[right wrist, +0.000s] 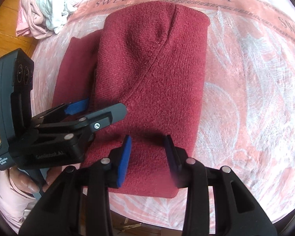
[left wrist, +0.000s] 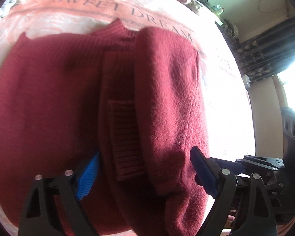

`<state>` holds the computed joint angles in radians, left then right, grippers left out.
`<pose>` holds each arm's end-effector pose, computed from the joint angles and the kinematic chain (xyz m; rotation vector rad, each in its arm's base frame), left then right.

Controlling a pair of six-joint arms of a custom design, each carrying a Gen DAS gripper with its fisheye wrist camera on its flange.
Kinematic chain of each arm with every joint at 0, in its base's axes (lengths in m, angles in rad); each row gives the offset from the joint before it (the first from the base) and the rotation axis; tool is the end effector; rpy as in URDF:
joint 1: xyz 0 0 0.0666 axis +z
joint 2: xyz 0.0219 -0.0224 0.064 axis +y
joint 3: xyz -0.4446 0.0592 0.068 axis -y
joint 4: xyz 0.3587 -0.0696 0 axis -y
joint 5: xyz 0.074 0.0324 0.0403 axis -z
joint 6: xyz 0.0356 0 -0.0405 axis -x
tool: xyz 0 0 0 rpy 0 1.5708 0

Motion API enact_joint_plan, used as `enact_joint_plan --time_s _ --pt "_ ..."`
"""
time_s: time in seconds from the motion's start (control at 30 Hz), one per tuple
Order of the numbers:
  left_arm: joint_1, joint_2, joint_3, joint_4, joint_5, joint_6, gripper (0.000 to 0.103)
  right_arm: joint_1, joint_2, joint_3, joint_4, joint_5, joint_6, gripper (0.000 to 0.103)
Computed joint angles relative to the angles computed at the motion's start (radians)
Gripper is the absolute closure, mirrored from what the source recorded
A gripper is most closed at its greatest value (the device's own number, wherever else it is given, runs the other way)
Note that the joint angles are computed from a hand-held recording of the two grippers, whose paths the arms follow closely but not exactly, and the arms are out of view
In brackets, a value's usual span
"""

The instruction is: Fold small clothes

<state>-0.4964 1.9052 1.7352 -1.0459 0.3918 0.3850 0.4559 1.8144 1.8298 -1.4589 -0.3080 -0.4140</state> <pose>0.5407 -0.3088 0.3673 0.2642 2.8863 -0.7415 0.5048 0.2591 0.4441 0.0951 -3.0821 -0.5169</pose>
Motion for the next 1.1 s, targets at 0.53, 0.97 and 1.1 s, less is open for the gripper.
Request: enact_joint_plan --time_s 0.53,0.97,1.1 --pt "0.030 -0.071 -0.084 0.144 0.089 -0.044 0.081 -0.034 -0.049 -0.061 0.024 0.022 -0.031 0.060" --pt "0.191 -0.197 -0.167 0.165 0.134 -0.099 0.081 -0.012 -0.035 -0.017 0.012 -0.004 0.002 0.058" --pt "0.251 -0.214 -0.196 0.156 0.127 -0.112 0.081 0.002 -0.021 -0.002 -0.004 -0.002 0.020 0.058"
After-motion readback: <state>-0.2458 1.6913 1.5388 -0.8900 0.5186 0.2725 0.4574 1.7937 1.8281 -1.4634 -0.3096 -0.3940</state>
